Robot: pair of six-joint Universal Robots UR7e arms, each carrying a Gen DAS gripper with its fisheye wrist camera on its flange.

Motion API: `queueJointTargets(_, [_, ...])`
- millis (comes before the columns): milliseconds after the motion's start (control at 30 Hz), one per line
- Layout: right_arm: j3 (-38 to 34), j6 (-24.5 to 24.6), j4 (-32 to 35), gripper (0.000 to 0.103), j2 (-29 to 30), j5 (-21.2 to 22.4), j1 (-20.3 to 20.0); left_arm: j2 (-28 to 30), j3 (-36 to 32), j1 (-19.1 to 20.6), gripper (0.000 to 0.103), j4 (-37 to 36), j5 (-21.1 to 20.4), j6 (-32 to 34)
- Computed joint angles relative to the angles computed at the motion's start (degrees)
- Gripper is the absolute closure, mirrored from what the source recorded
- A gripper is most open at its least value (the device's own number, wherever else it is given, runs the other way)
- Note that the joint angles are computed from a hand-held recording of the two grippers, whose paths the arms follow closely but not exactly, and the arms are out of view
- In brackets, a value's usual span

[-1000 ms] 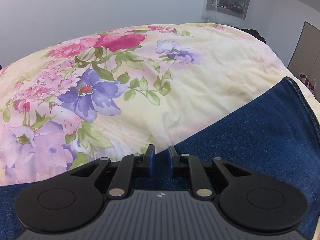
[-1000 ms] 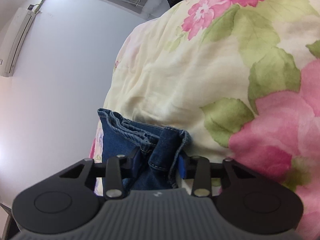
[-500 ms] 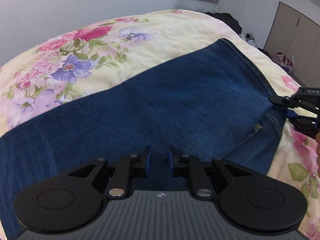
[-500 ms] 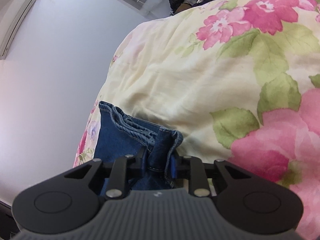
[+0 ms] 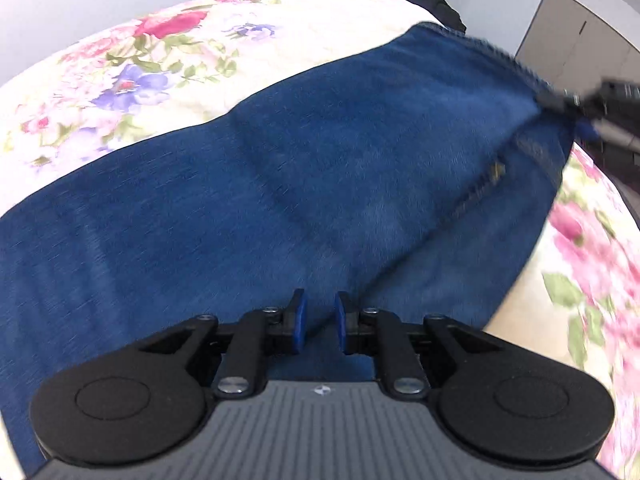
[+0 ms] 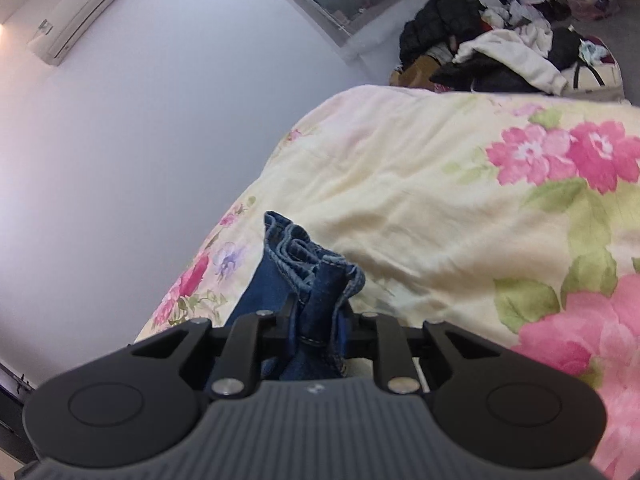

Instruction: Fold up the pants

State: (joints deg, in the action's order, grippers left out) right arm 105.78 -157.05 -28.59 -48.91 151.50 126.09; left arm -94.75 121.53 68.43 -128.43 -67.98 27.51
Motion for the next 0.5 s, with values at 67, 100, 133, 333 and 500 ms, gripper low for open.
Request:
queueJointTargets(67, [-3.4,-4.6,0.9,0.089,1.6,2.0,2.3,-2.1,-1.4,1.2,0.084,2.0,-0.9,0.9])
queueJointTargets(100, [-5.1,-6.6,1.3,0.089,2.5,2.9,3.3,-2.9,-2.2,1.8,0.084,2.4,-0.8,1.2])
queueJointTargets(133, [-7.6,-8.9,2.0,0.089,3.8,3.8,4.4,-3.7,-3.3,2.6,0.084,3.0,-0.8,1.6])
queueJointTargets(333, [-21.7,-20.0,6.5,0.089,12.2,7.8,9.6,-5.5,-11.5,7.8,0.084,5.5,-0.2,3.6])
queueJointTargets(500, [-38.3,-25.9,15.8,0.089,22.8,9.0,12.4,-5.2,-18.2,12.9,0.084,5.5,-1.7,5.1])
